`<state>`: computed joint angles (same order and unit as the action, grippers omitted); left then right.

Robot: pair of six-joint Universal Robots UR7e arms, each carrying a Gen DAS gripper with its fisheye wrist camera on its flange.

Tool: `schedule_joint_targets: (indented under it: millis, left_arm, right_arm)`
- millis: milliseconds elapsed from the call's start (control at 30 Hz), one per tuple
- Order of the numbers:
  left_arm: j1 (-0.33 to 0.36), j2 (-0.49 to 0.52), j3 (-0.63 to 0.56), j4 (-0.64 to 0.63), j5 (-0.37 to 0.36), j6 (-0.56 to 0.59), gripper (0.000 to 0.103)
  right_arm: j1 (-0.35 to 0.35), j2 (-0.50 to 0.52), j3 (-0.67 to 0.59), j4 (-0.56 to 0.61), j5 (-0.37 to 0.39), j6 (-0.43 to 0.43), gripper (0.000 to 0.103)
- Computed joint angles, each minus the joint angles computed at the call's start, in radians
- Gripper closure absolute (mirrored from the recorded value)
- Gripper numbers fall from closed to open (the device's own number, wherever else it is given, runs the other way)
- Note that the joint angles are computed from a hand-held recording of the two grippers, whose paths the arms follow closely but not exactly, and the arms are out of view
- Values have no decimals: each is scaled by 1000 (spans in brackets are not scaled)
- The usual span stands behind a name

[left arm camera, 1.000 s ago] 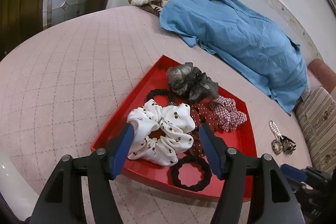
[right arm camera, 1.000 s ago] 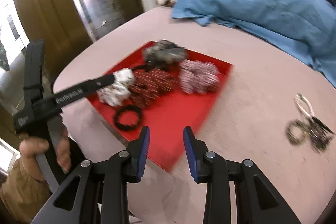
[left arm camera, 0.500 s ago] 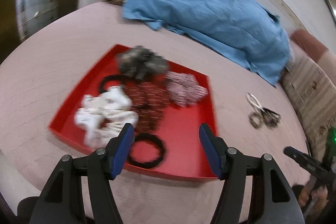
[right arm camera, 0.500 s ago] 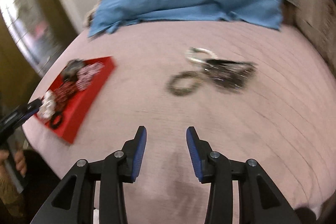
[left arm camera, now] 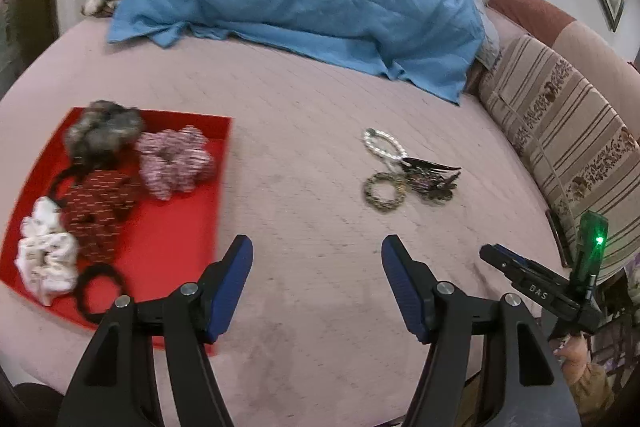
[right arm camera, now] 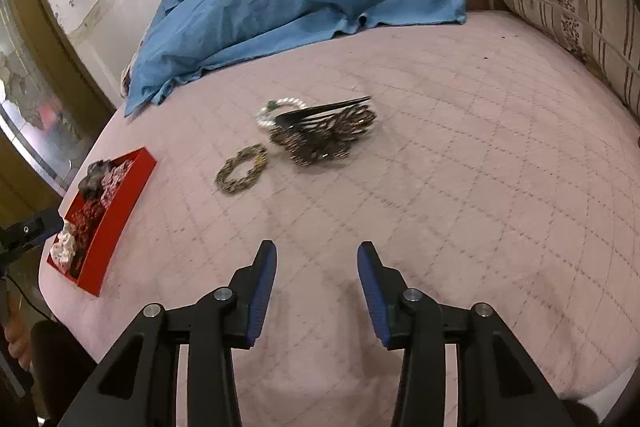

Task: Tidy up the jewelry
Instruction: 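Grasp leopard hair tie with left tool while right tool grasps beaded clip, then carry leopard hair tie and beaded clip to the red tray and release both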

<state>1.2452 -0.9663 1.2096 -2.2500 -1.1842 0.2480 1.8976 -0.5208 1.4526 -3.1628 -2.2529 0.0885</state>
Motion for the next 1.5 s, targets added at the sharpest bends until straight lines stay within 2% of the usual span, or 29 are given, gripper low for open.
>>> schedule_joint_targets:
  millis: [267, 333, 367, 400, 467, 633, 733, 800, 867, 1000, 1100, 1133, 1200, 1233, 1333, 1400, 1500]
  left_arm:
    - [-11, 109, -86, 75, 0, -44, 37]
    - [-4, 156, -143, 132, -15, -71, 39]
    - [-2, 174, -165, 149, -23, -81, 43]
    - [-1, 191, -186, 164, -26, -88, 45]
    - [3, 237, -241, 199, -33, -99, 53]
    - [8, 334, -354, 240, -37, -109, 57]
    - [16, 395, -438, 271, -42, -96, 57]
    - [22, 422, -479, 286, -48, -84, 57]
    - [24, 446, -515, 288, -50, -64, 57]
    - [22, 473, -558, 303, -46, -39, 57]
    - [19, 465, -533, 282, -37, -22, 57]
    - [15, 455, -508, 263, -27, -7, 59]
    - [10, 439, -470, 241, -17, 11, 79]
    - [9, 436, -462, 250, -20, 16, 98]
    - [6, 414, -413, 223, -22, 22, 98]
    - [7, 409, -406, 225, -30, 19, 98]
    - [9, 418, -424, 241, -40, 11, 98]
  right_arm:
    - [-48, -10, -41, -41, 71, -50, 54]
    - [-52, -6, -71, -39, 90, -83, 50]
    - [-53, -3, -88, -34, 98, -101, 43]
    - [-56, 0, -111, -21, 111, -123, 38]
    - [-64, 15, -178, 34, 134, -172, 37]
    - [-80, 77, -348, 209, 141, -283, 37]
    - [-95, 113, -437, 353, 174, -304, 43]
    - [-99, 140, -486, 406, 165, -327, 51]
    - [-98, 172, -537, 436, 132, -360, 56]
    - [-101, 195, -595, 480, 128, -387, 61]
    - [-94, 221, -646, 497, 96, -426, 61]
    - [-92, 229, -658, 491, 87, -443, 61]
    - [-92, 238, -686, 536, 91, -440, 61]
    - [-96, 240, -701, 575, 107, -425, 61]
    - [-110, 231, -717, 669, 169, -359, 64]
    - [-118, 206, -685, 695, 231, -323, 80]
    - [-114, 176, -627, 699, 247, -331, 81]
